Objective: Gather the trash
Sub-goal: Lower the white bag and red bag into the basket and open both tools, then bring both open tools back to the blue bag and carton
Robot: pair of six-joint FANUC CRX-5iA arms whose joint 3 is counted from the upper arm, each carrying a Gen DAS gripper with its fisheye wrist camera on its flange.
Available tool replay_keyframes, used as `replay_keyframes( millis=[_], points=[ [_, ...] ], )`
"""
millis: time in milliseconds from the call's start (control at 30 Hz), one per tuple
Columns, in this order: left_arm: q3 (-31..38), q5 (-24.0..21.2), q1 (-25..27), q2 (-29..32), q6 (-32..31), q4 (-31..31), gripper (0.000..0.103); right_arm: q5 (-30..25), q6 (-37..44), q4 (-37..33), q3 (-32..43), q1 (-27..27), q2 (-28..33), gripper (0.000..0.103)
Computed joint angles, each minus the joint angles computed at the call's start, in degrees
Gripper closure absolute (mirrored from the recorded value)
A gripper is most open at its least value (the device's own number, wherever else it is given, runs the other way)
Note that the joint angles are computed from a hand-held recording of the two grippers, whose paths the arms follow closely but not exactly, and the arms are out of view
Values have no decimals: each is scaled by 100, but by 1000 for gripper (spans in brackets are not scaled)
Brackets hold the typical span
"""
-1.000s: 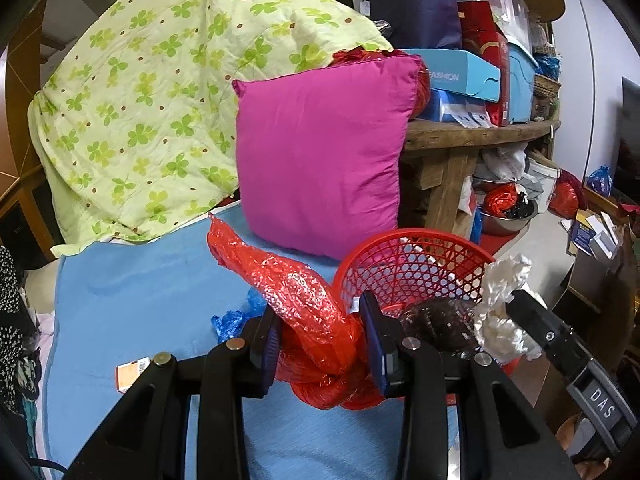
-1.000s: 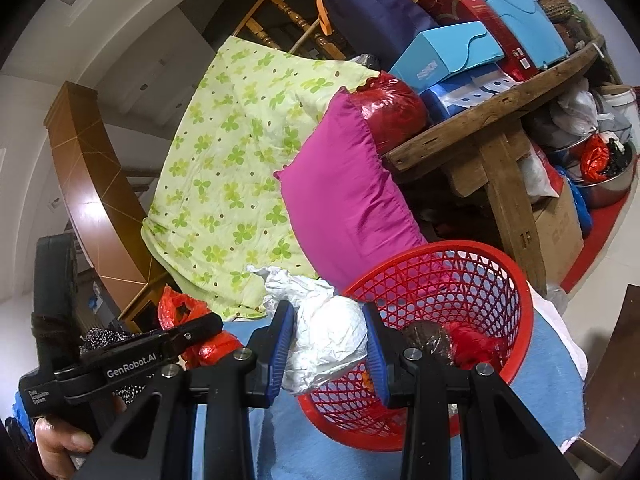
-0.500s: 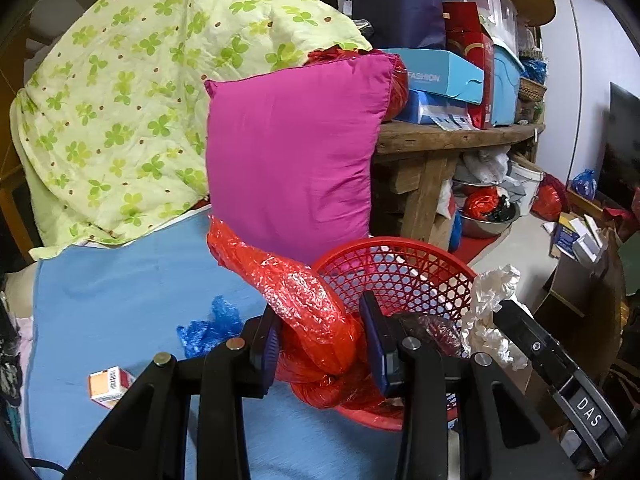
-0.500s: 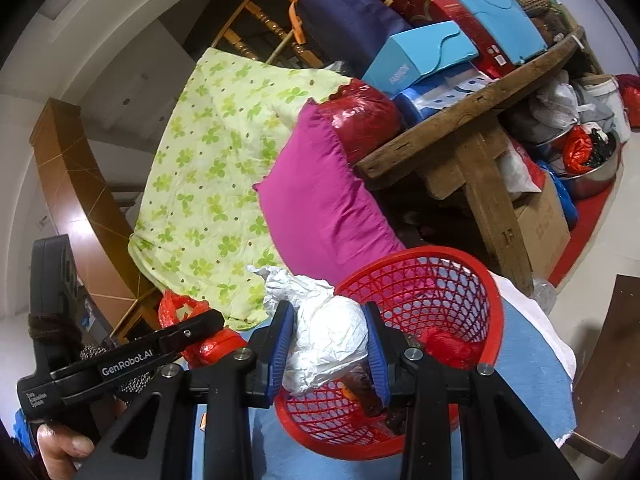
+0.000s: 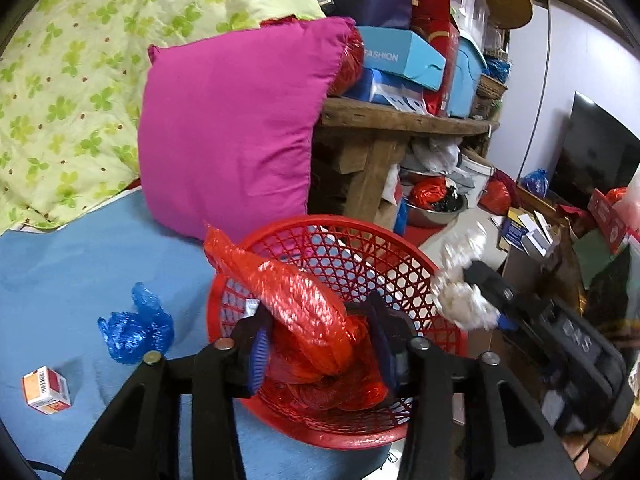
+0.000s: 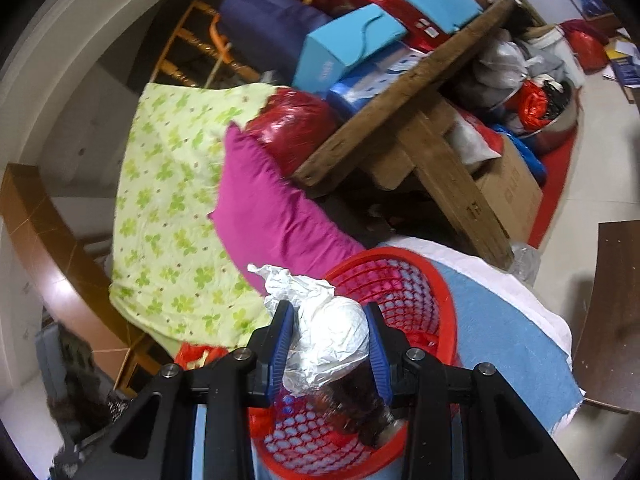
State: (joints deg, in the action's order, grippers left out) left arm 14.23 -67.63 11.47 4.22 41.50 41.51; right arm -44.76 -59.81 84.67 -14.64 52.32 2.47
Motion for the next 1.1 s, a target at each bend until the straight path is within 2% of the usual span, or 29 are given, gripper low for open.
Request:
replay_keyframes(
  millis=[133, 233, 367, 500, 667, 833, 967, 1033, 1100],
  points=[
    [-92, 138, 17, -59, -13, -39, 44, 265, 53, -257, 148, -175, 134, 62],
    [-131, 167, 107, -94, -21, -46, 43, 480, -54, -341, 200, -245, 197, 41],
    [-299, 227, 319, -231, -134, -2, 43, 431, -38, -202, 267, -212, 262, 41],
    [-503, 334, 572, -416, -221, -106, 37, 355, 153, -197, 435, -122, 380, 41],
    [-759, 412, 1115, -590, -331, -275, 36, 235, 610, -128, 811, 30, 650, 41],
    [-765, 423, 1807, -499, -159, -531, 36, 177, 1506, 94, 1462, 243, 1127, 41],
    [-676, 563, 2370, -332, -51, -722, 36, 634, 1987, 244, 1954, 284, 1509, 41],
    [-636, 594, 2579, -249, -37, -761, 36, 1019, 2567, -94, 2386, 331, 1812, 41],
    [-603, 610, 2764, -152, -53, -775, 36, 1076, 3340, -730, 2844, 460, 2107, 41]
  ],
)
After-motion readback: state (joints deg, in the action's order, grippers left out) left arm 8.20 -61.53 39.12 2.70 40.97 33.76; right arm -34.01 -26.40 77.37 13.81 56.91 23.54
